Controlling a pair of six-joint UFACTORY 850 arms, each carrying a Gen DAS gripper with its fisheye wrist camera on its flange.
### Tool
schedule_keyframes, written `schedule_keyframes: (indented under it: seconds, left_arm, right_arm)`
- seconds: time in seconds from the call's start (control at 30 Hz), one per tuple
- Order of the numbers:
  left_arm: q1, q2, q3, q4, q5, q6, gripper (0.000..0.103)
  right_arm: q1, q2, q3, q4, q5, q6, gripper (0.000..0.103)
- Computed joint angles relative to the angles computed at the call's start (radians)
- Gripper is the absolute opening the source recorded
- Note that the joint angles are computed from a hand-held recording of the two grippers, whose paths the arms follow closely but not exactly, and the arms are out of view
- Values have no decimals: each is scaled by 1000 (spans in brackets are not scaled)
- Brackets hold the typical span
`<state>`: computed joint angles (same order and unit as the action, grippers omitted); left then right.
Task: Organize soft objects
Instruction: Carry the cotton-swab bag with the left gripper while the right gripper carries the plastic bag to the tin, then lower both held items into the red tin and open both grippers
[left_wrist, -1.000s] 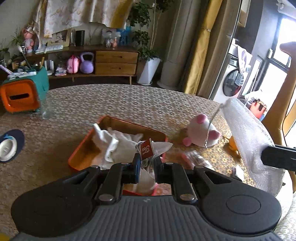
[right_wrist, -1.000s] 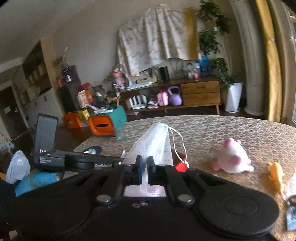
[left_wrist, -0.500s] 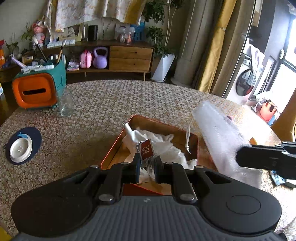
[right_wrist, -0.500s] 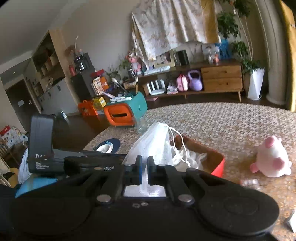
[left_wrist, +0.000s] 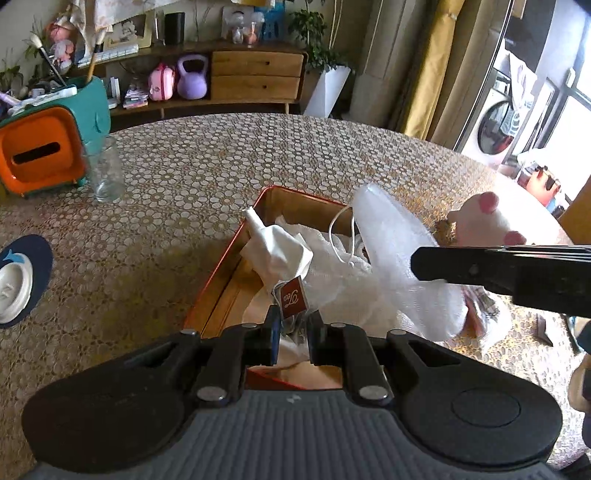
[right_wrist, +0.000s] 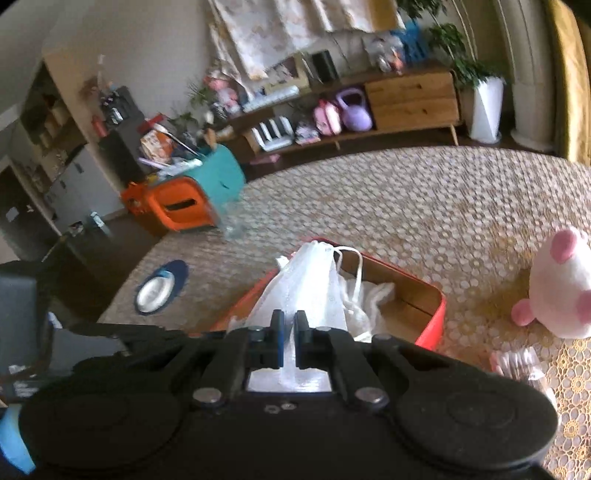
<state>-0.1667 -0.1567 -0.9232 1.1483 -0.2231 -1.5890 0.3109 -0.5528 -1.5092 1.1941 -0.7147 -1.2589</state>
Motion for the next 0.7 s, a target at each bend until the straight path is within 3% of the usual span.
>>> schedule_keyframes:
  seconds: [0.3, 0.7]
  left_arm:
    - [25, -100, -75, -155, -8, 170, 14]
    - [41, -149, -112, -334, -7, 349, 14]
  right_arm:
    - [20, -105, -92, -105, 64, 151, 5]
    - [45, -151, -117, -185, 95, 218, 10]
